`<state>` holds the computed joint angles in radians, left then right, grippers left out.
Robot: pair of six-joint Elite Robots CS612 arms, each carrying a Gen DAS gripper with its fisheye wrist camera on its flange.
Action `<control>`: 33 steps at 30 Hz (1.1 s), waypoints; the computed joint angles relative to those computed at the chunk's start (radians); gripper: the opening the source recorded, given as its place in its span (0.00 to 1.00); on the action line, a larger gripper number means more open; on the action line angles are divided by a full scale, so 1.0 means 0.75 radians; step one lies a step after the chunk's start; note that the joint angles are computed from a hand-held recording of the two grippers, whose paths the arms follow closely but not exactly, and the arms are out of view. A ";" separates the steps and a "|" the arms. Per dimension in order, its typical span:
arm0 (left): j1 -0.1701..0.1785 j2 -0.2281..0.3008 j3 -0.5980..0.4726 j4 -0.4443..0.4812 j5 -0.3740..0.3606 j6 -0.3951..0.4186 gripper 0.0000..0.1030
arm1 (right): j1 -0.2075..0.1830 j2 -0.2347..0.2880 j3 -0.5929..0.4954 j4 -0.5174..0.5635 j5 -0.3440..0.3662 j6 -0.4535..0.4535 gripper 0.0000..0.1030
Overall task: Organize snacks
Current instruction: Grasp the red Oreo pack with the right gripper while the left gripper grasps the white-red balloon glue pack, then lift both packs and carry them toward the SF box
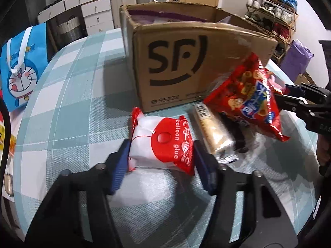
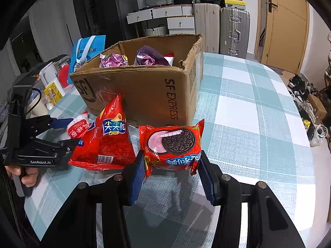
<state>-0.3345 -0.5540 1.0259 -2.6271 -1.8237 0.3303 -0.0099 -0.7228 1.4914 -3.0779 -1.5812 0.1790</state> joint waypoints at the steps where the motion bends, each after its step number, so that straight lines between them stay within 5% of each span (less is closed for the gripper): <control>1: 0.000 -0.004 0.007 -0.010 -0.009 0.005 0.46 | 0.000 0.000 0.001 -0.002 0.000 -0.001 0.48; 33: 0.021 -0.138 0.177 -0.340 -0.101 -0.155 0.45 | 0.018 -0.074 0.083 -0.217 -0.039 -0.018 0.48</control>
